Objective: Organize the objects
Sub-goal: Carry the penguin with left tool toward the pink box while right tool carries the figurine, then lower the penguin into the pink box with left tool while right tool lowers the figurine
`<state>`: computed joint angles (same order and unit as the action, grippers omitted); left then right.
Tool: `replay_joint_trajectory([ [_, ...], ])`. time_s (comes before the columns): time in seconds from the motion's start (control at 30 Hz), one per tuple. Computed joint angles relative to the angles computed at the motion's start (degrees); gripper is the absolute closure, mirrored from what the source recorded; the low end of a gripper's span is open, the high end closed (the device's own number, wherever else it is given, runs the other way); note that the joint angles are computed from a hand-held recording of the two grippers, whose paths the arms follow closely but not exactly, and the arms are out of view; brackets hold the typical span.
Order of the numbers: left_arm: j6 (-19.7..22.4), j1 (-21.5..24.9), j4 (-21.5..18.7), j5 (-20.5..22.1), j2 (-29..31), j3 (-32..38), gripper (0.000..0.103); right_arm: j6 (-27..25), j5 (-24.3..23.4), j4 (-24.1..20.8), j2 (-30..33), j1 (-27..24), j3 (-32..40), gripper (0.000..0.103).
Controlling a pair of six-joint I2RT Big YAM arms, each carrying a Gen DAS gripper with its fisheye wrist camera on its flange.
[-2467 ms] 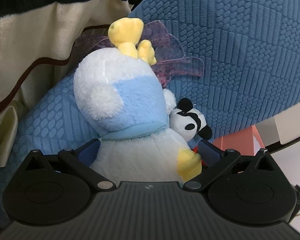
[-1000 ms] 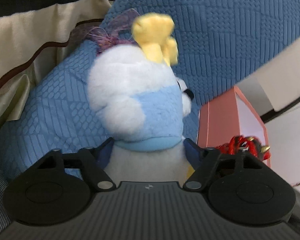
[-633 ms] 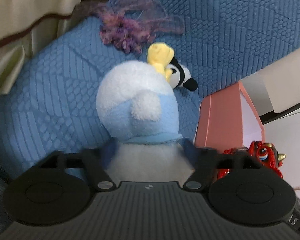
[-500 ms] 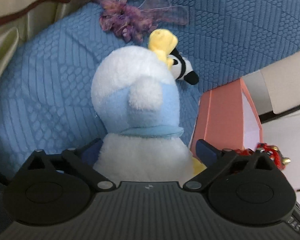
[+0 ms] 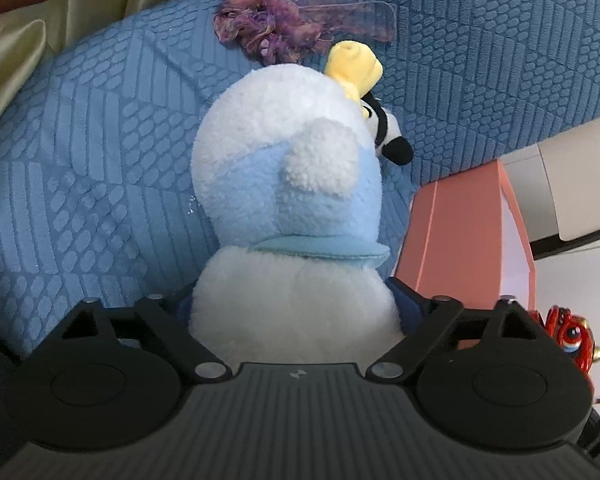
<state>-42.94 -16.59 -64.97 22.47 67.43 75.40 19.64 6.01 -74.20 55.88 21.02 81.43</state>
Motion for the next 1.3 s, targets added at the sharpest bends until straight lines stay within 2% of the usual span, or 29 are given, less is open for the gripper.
replay_joint_trajectory([
  [0.17, 1.9, 1.1, -3.4, 3.6, -0.7, 1.9, 0.017, -0.7, -0.7, -0.3, -0.2, 0.0, 1.6, 0.043],
  [0.3, 4.3, 1.9, -8.1, 6.1, -0.3, 5.7, 0.017, -1.1, -1.5, -1.2, 0.1, -1.0, 3.6, 0.043],
  [0.5, 8.3, 2.5, -14.7, 8.1, 1.8, 14.3, 0.017, -3.1, -3.0, -2.8, 0.4, -4.4, 7.2, 0.043],
  [0.63, 9.5, 1.5, -18.0, 8.7, 4.1, 21.0, 0.017, -4.6, -4.3, -3.8, 0.6, -7.0, 9.6, 0.043],
  [1.0, 10.7, -8.2, -23.9, 3.4, 15.5, 43.5, 0.017, -8.6, -9.1, -5.7, 0.0, -17.3, 14.3, 0.043],
  [1.3, 11.6, -17.7, -26.6, -1.8, 26.0, 58.1, 0.017, -13.7, -14.6, -5.7, -2.7, -31.0, 10.5, 0.043],
])
